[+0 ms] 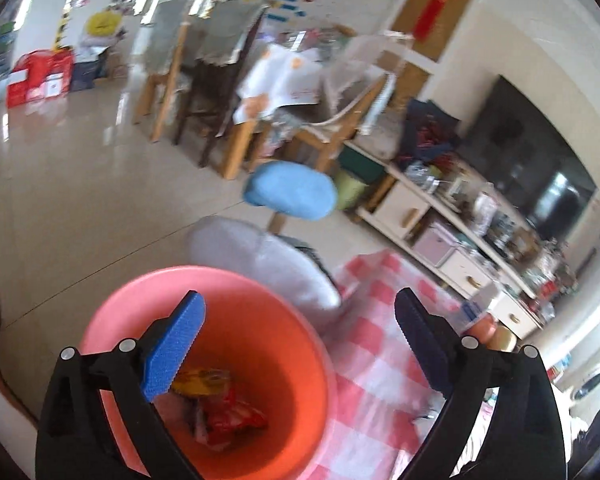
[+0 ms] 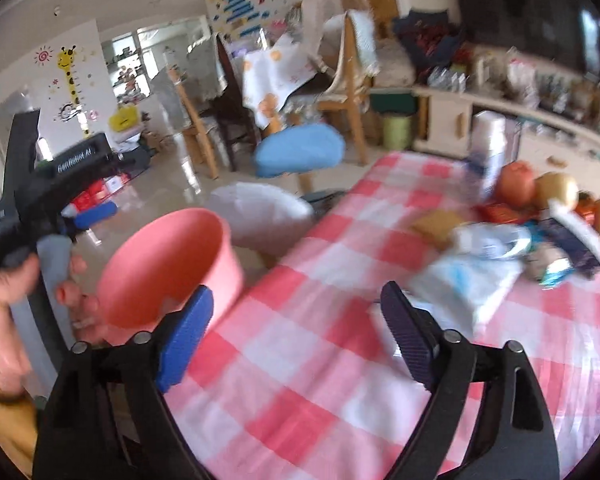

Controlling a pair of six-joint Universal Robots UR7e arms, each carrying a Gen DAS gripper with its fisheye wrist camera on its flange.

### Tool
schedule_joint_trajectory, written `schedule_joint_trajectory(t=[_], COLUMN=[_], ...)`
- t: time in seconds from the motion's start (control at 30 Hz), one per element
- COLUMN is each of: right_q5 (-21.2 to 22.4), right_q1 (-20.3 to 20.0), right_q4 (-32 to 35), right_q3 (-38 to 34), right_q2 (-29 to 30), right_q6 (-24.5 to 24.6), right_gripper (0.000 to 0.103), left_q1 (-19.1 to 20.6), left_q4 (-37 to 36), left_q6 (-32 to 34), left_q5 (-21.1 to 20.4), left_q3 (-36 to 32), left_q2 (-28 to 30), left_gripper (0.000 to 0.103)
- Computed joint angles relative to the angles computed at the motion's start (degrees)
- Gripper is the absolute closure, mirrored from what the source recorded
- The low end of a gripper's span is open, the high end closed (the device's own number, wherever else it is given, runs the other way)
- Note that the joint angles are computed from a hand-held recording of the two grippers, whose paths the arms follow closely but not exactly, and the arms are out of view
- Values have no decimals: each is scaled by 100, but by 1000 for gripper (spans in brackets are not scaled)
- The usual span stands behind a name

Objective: Collect trash
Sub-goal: 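Withdraw both open tools from the bucket back over the table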

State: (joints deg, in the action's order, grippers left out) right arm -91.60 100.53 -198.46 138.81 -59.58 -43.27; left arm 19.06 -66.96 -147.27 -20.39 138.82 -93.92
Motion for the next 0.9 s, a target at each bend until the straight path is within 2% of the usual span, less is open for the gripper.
schedule_joint_trajectory(t=[0.07,0.13,0.37,0.47,0.53,0.67,0.83,0.9], right_q5=[53,154,27,72,241,420,561,584], right_q1=[-203,-437,-881,-1071,-1289,-1582,-1856,-1933], right_q4=[-493,-809,-1746,-2039,-2069,-1855,-1968,-1933], right_q3=[243,436,837,921,988,1030,1062,1055], right_q2=[-130,-268,-430,-470,-611,-893,-990,-1047], right_q6=[-335,-736,-1707,-1865,-1917,-1888,-2120,-2147], right_gripper=[8,4,4,4,4,4,4,4], left_q1=[-11,-72,-61,-20,-18,-37,-67,-61], left_q4=[-305,-357,-857,-1782,-2030,-3541,-3918,-3702], left_q6=[324,370,973,2033,2395,3821,4356,4307], left_q5=[179,312,621,622,596,568,494,454], left_q3=[-40,-132,-512,-543,-654,-603,-866,-1073], left_q2=[172,413,1276,1464,1653,1948,2448,2631], left_gripper=[7,7,7,7,7,7,7,7])
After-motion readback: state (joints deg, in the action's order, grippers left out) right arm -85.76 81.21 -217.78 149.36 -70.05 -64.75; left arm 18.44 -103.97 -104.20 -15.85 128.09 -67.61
